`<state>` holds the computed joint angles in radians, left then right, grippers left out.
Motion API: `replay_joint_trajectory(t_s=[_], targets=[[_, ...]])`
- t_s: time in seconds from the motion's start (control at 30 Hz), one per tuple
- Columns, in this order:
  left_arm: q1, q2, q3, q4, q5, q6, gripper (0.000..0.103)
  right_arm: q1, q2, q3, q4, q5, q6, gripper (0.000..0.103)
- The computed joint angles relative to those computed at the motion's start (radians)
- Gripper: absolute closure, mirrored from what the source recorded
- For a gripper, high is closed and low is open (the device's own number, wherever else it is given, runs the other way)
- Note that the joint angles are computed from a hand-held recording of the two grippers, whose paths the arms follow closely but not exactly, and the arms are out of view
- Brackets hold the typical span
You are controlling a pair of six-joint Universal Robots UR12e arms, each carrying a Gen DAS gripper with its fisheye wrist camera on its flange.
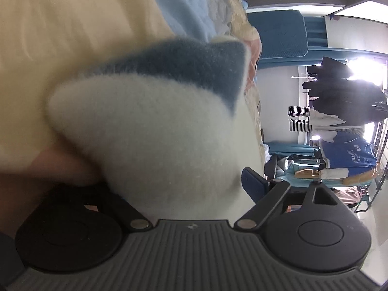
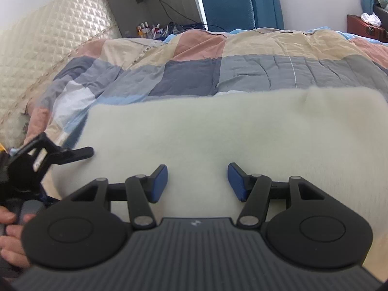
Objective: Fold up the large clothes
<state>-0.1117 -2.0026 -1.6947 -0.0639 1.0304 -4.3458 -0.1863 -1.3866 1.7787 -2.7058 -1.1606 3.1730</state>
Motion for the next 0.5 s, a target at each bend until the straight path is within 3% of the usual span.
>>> replay_joint_trajectory(t_s=[0.13,0.23,0.37,0.5], targets=[[-0.02,0.016,0.011,-0.063,0.094,0.108,0.041,-0.013,-0.015,0.015,-0.031,0.047,0.071,0.045],[-0.032,0.024,0.013,-0.062,0.146,0.179,0.049,-0.031,-0.026,0.035,-0.049,0.14,0.115,0.045],[-0.048,0.036,0.017,-0.057,0.198,0.258,0.052,-0.048,-0.032,0.057,-0.047,0.289,0.202,0.045],[-0.049,0.053,-0.002,-0.04,0.199,0.267,0.053,-0.052,-0.028,0.072,-0.034,0.404,0.269,0.045]])
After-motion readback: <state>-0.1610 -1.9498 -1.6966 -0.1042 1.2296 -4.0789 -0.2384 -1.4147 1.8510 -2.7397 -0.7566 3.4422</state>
